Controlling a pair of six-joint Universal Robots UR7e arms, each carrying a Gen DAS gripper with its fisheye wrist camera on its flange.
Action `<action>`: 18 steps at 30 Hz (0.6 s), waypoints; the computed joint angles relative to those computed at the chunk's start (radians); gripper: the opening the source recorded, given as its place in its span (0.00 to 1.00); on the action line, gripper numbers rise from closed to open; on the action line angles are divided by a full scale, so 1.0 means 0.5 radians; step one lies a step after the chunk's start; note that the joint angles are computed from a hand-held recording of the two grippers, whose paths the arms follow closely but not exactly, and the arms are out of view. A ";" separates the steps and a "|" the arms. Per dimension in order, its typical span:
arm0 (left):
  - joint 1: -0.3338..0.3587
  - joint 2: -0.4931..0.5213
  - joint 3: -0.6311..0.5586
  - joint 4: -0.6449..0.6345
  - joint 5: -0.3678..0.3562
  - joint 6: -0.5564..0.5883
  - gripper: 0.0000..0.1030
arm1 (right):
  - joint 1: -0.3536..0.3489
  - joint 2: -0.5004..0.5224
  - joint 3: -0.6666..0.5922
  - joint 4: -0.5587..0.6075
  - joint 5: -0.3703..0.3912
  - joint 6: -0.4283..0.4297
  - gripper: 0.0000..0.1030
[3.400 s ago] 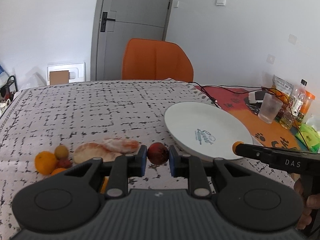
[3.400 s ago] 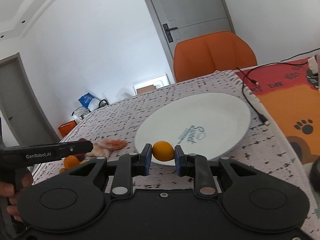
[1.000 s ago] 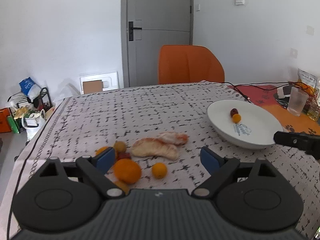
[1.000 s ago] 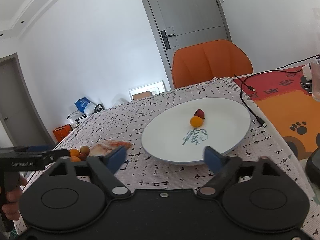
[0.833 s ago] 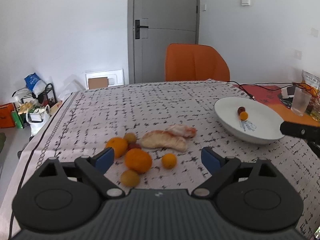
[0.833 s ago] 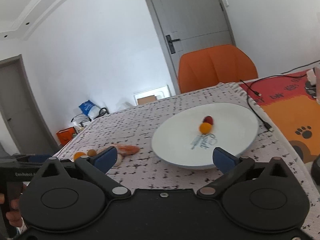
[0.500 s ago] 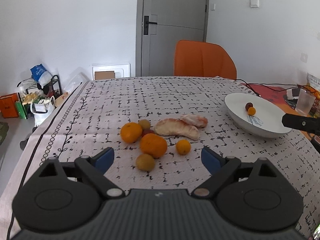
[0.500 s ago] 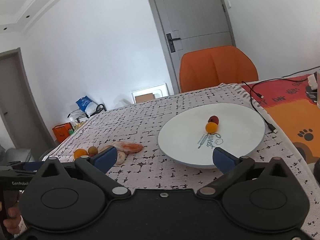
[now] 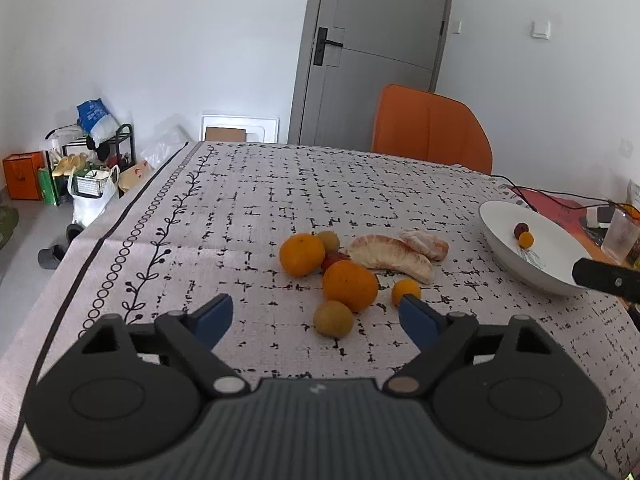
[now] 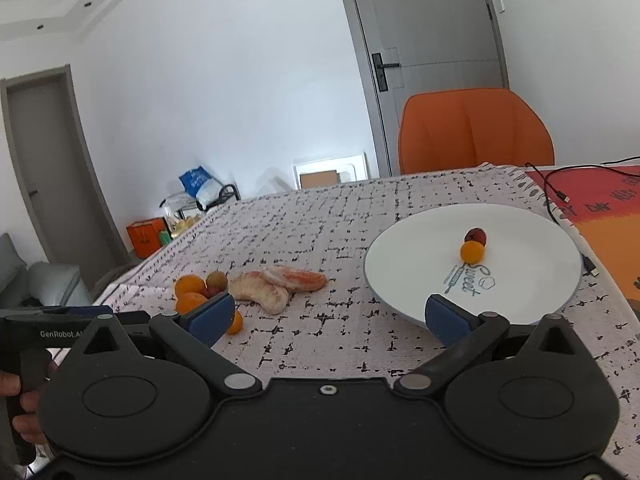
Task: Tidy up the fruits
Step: 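Withdraw both open tools from the bowl back to the fruit pile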
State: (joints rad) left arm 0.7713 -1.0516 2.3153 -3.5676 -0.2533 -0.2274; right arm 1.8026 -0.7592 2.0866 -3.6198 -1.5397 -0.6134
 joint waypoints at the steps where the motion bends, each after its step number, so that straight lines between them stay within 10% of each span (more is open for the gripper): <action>1: 0.007 0.005 -0.002 -0.007 -0.002 0.004 0.84 | 0.002 0.005 -0.007 0.019 0.000 0.003 0.98; 18: 0.165 0.062 -0.087 -0.051 -0.220 0.082 0.55 | 0.049 0.096 -0.116 0.237 -0.015 -0.011 0.84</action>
